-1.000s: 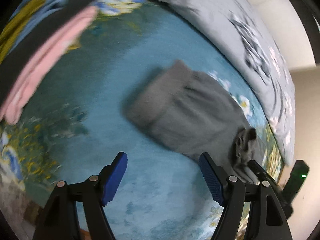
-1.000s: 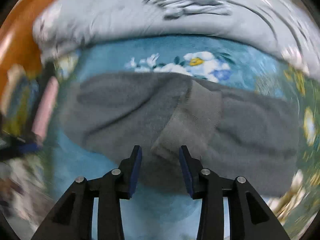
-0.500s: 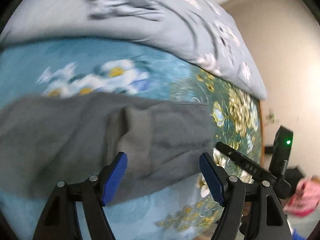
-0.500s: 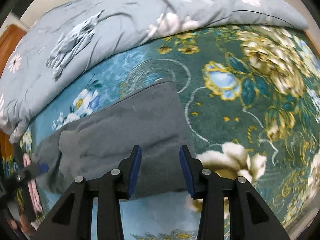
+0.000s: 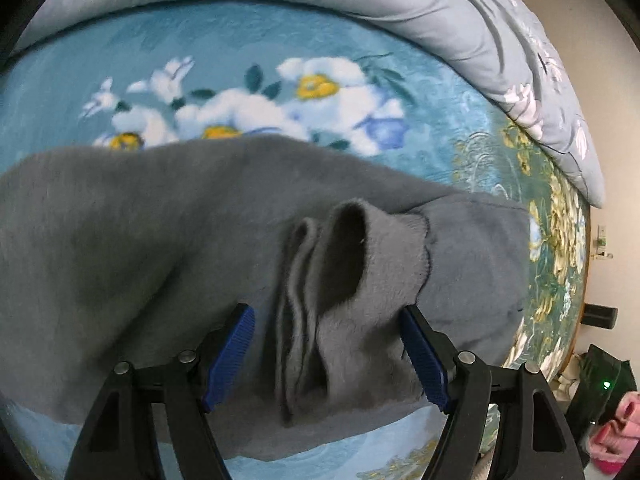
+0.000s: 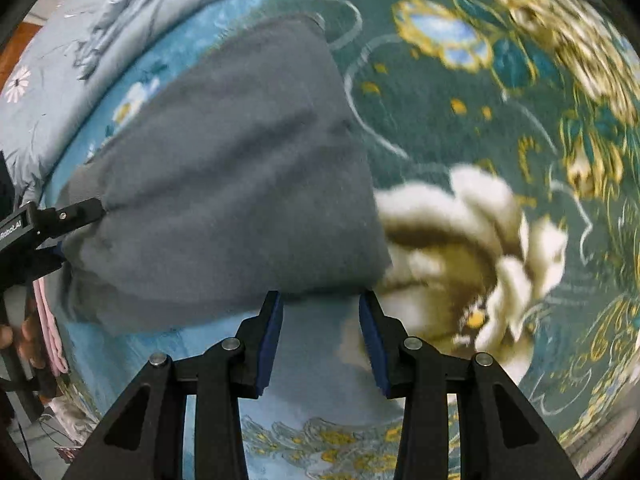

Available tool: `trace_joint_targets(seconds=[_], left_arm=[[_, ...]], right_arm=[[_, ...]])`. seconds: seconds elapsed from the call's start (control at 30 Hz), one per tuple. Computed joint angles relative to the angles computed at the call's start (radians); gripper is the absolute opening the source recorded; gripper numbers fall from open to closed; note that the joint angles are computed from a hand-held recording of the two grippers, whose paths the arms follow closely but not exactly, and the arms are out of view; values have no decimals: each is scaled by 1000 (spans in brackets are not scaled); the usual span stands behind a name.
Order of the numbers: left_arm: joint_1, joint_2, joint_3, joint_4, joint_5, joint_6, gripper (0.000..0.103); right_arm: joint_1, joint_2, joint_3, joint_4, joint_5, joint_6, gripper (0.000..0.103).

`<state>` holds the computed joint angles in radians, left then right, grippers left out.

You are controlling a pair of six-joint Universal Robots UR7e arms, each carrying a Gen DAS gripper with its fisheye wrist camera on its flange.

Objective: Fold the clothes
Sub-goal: 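Release the folded sweatshirt with the right tool and move the left tool to the shorts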

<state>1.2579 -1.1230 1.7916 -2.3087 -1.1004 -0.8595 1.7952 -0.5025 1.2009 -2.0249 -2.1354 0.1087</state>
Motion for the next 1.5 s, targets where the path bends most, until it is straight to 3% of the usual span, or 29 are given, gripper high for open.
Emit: trace_joint_targets(seconds=[0.2,0.33,0.43,0.53,0.6,0.77,0.87,1.0,1.13,1.3,1.5], left_arm=[[-44,-174,155,-130,55,-20,78],[-76,-404,346,-188,213,-261,80],[-91,-603,471,-53,342,-529,83],[-70,-750,591,-54,360,-689,83],[-47,-807,680,-206,351,-685,83],[43,-752,815,-681,257,-577,83],[70,-675,842,-869,218,-510,83],[113,-602,842,-980,166,-431,82],[130,-603,823,-936,152,-380,82],[73,-617,853,-942,189,-432,82],[88,-516,879,-1185,197,-430,81]], right_arm=[[7,-18,-13,-5,5,15,41],[24,-11,-52,6,17,6,45],[47,0,-72,4,24,-2,46],[73,20,-108,28,35,-8,46],[92,37,-125,40,37,-21,47],[140,66,-159,86,21,-64,49],[162,78,-177,114,8,-87,49],[186,93,-201,142,-5,-115,49],[202,103,-217,162,-7,-130,49],[218,113,-226,172,-2,-148,49],[228,124,-235,176,6,-176,49]])
